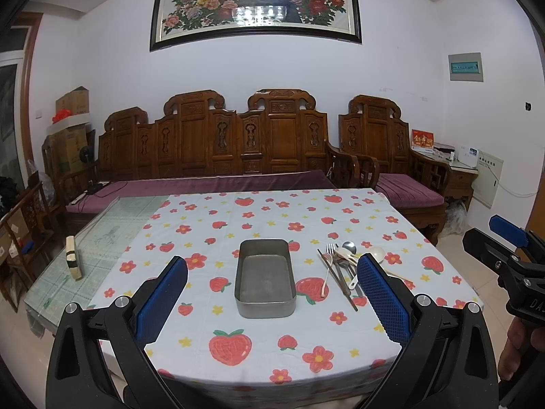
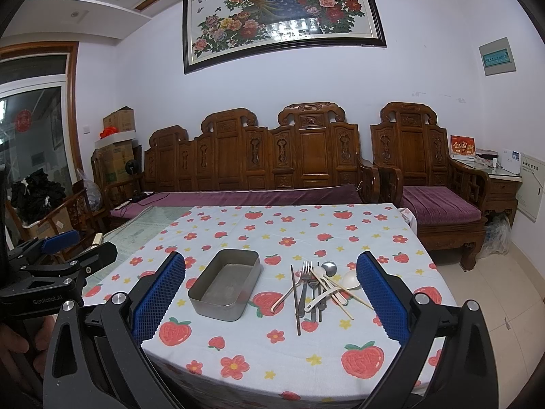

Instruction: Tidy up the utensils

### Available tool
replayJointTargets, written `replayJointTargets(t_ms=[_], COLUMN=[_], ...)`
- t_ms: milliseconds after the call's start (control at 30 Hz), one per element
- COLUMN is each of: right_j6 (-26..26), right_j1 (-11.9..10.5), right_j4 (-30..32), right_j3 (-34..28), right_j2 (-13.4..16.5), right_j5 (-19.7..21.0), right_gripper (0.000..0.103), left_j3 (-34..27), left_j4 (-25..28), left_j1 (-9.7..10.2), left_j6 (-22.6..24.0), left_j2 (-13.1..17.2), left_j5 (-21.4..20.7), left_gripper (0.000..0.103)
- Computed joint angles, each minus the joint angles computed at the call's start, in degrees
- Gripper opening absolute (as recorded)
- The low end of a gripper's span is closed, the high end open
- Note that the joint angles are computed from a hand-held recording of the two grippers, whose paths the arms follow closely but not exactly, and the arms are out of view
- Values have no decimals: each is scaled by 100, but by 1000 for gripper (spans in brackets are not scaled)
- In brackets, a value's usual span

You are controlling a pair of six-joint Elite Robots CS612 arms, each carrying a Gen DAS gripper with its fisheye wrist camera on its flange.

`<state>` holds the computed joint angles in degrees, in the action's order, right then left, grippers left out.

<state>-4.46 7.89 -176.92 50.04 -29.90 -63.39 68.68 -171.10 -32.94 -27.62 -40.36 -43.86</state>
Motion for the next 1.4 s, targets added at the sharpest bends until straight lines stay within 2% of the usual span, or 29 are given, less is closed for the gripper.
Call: replayJointTargets(t_ms=[400, 633, 700, 867, 1133, 1267, 1400], right_j6=[-1, -13, -3, 10, -75, -156, -254], right_j1=[-2, -12, 9, 55, 2, 6, 16], right_j4=[-8, 43, 54, 82, 526, 868, 1330], right_j3=[4, -66, 15, 80, -463, -845, -1371], right_j2=[-2, 47, -19, -51, 303, 525, 800], right_j5=[5, 10, -15, -80, -7, -70, -96], right_gripper=[101, 101, 101, 101, 101, 100, 96], left_j3=[-9, -353, -407, -429, -532, -693, -887], left_j4=[7, 361, 494, 600, 816, 865, 963], left_j1=[-2, -29, -69, -3, 133, 198, 254], left_j6=[-1, -93, -149, -231, -314, -355, -344], left_j2=[3, 109, 92, 124, 247, 406, 567], left_j5=[-2, -23, -14, -196, -647, -843, -1018], left_gripper=[97, 97, 97, 97, 97, 97, 97])
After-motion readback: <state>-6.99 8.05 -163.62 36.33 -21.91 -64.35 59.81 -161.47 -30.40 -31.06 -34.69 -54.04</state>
